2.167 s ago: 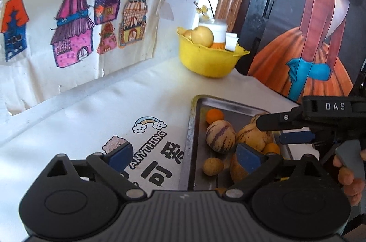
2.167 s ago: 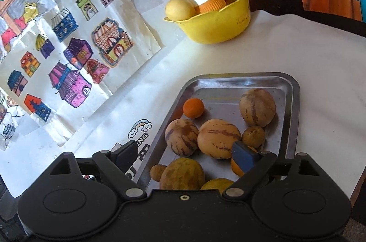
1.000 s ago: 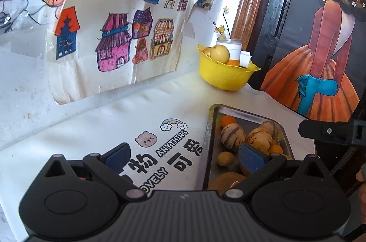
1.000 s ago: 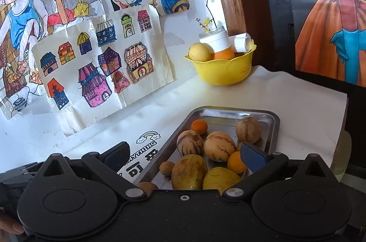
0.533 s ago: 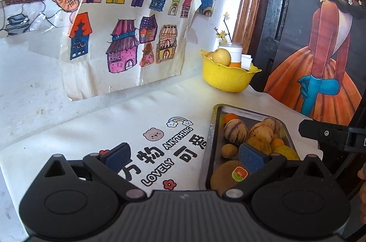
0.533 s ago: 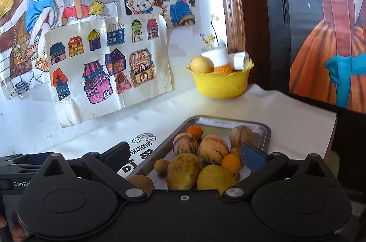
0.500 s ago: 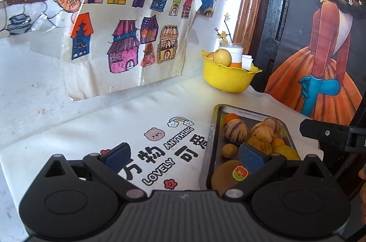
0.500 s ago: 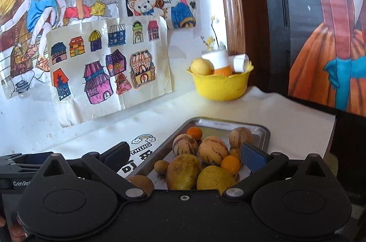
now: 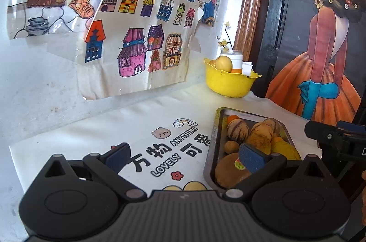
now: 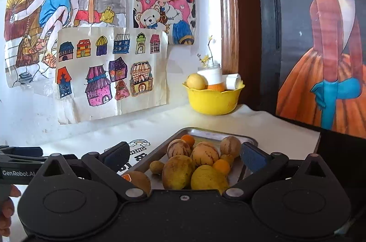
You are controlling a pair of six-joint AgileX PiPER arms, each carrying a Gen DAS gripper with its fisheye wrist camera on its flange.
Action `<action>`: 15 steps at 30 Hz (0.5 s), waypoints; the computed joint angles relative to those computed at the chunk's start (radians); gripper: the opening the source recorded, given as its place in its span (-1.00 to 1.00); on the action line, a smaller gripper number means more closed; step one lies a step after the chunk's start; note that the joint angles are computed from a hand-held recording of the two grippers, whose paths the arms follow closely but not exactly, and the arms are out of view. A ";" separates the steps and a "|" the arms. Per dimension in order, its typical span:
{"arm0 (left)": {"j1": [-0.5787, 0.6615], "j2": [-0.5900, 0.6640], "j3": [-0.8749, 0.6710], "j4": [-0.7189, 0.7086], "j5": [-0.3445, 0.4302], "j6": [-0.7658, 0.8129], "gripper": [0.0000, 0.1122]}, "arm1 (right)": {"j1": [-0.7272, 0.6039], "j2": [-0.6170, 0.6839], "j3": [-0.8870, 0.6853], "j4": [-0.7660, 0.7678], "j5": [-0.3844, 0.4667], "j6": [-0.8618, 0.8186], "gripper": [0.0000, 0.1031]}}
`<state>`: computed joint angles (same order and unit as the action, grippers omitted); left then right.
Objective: Organize fruits
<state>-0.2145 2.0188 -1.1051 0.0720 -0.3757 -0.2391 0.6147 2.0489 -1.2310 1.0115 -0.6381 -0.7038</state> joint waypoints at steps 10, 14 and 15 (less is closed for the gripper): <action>0.005 -0.023 0.100 -0.054 -0.096 0.044 0.83 | 0.085 0.015 0.073 0.018 -0.171 0.042 0.99; 0.006 -0.024 0.126 -0.070 -0.133 0.042 0.83 | 0.114 0.027 0.082 0.017 -0.234 0.049 0.99; 0.007 -0.024 0.133 -0.072 -0.142 0.039 0.83 | 0.123 0.031 0.081 0.021 -0.250 0.046 0.99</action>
